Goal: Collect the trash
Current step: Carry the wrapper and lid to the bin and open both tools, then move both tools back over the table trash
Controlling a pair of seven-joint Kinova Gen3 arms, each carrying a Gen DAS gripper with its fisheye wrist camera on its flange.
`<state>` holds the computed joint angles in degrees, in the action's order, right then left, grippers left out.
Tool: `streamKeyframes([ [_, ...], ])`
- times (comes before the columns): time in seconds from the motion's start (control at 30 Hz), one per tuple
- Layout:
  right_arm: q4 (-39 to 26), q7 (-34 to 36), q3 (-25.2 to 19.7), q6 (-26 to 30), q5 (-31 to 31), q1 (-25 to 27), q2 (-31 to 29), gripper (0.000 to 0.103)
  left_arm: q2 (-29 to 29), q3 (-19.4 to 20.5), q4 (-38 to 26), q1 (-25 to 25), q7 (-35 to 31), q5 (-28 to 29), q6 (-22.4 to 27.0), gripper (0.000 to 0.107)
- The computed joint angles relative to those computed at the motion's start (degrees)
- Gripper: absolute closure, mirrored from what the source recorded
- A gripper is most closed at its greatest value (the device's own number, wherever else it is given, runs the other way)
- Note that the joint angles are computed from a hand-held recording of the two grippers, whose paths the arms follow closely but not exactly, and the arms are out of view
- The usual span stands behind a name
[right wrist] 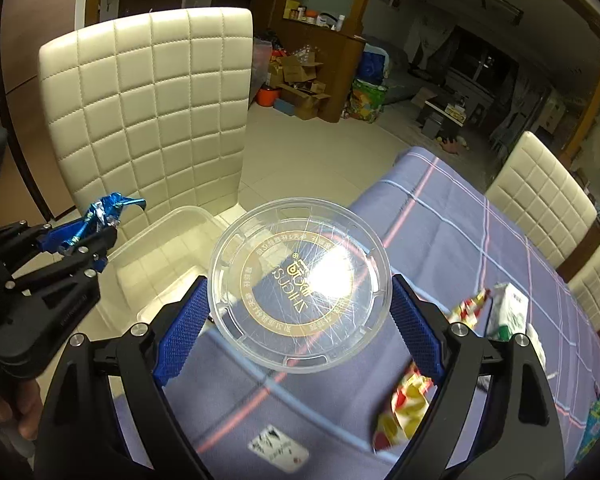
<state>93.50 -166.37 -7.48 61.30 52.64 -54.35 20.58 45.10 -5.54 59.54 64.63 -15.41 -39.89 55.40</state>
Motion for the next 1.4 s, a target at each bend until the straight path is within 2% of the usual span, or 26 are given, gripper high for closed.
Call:
streamKeyframes([
  [0.03, -0.5, 0.4, 0.1, 0.0, 0.1, 0.2, 0.5, 0.016, 0.3, 0.5, -0.3, -0.9, -0.4, 0.7, -0.3, 0.076],
  [0.07, -0.9, 0.5, 0.3, 0.0, 0.3, 0.3, 1.0, 0.016, 0.4, 0.9, -0.4, -1.6, -0.8, 1.3, -0.9, 0.062],
  [0.1, -1.3, 0.8, 0.5, -0.1, 0.3, 0.5, 1.5, 0.016, 0.5, 1.0, -0.3, -2.2, -1.0, 1.9, -1.8, 0.040],
  [0.17, -1.9, 1.5, 0.9, -0.6, -0.1, 0.9, 2.2, 0.016, 0.9, -0.1, 0.0, -1.9, 0.2, 1.5, -3.0, 0.030],
  [0.3, -2.8, 2.9, 1.7, -1.8, -1.4, 1.6, 3.4, 0.016, 2.8, -0.5, -2.4, -1.9, -1.1, 1.5, -0.8, 0.030],
  [0.43, -3.9, 4.5, 2.3, -3.2, -3.0, 2.0, 4.6, 0.016, 2.9, -0.2, -1.8, -2.9, -1.5, 3.2, -1.3, 0.030],
  [0.7, -5.9, 7.7, 3.4, -5.0, -4.2, 0.9, 6.1, 0.015, 1.9, -1.2, 1.1, -2.5, 1.7, 3.0, 0.6, 0.030],
  [0.8, -6.2, 8.1, 3.8, -5.0, -4.6, 0.4, 6.2, 0.012, 1.1, -1.1, 2.4, -2.5, 3.2, 2.5, 0.9, 0.030],
  [0.93, -5.4, 6.9, 4.3, -4.6, -4.5, -0.2, 5.6, 0.011, 0.1, -0.6, 3.8, -2.7, 4.5, 1.8, 0.1, 0.030],
  [1.13, -2.6, 4.3, 3.8, -4.3, -4.9, 0.2, 3.3, 0.011, 0.2, 0.3, 2.8, -2.2, 4.2, 1.2, 0.9, 0.030],
  [1.4, 5.7, -5.0, 1.1, -0.5, -2.8, -0.2, -2.8, 0.011, 0.6, 1.6, -1.2, 0.2, 0.8, 1.1, 2.5, 0.030],
])
